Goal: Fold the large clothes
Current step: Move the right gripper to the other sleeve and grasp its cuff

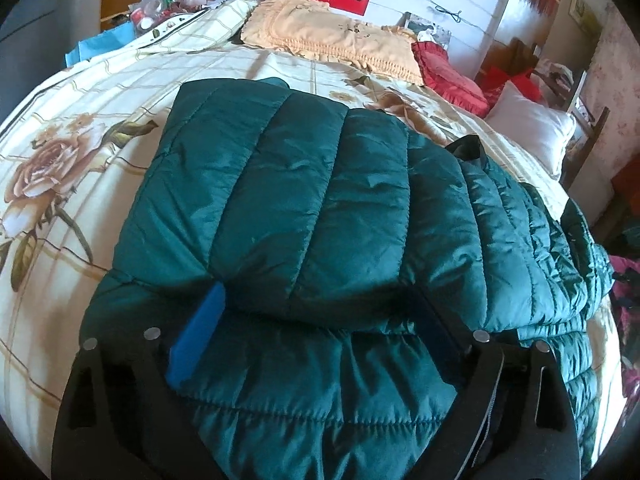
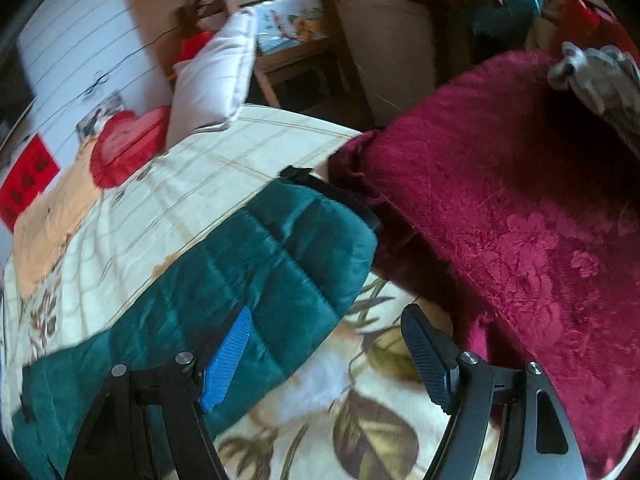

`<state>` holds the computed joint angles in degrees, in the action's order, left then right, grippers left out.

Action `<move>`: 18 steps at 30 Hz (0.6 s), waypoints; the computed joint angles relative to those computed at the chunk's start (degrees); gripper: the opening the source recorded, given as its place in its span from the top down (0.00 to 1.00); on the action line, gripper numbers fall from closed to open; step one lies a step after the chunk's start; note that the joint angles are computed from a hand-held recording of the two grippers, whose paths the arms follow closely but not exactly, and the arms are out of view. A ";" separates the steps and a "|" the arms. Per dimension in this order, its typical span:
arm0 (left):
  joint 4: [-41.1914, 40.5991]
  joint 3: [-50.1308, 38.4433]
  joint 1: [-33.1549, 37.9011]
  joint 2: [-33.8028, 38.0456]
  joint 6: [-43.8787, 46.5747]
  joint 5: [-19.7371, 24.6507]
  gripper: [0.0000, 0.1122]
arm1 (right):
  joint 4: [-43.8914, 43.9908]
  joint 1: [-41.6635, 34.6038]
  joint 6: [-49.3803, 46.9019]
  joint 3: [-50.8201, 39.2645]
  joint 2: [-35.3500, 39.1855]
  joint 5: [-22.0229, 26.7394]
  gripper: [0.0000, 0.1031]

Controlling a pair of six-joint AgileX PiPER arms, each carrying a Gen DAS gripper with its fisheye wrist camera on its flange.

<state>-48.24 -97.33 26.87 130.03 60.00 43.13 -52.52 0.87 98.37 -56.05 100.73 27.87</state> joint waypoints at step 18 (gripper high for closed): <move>-0.96 -0.01 -0.21 0.23 0.73 0.43 0.14 | -12.85 -7.96 11.84 -3.28 7.08 -9.56 0.71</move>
<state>-49.21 -97.34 26.66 130.27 60.73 43.56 -65.36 -7.08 110.21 -59.33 107.81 18.32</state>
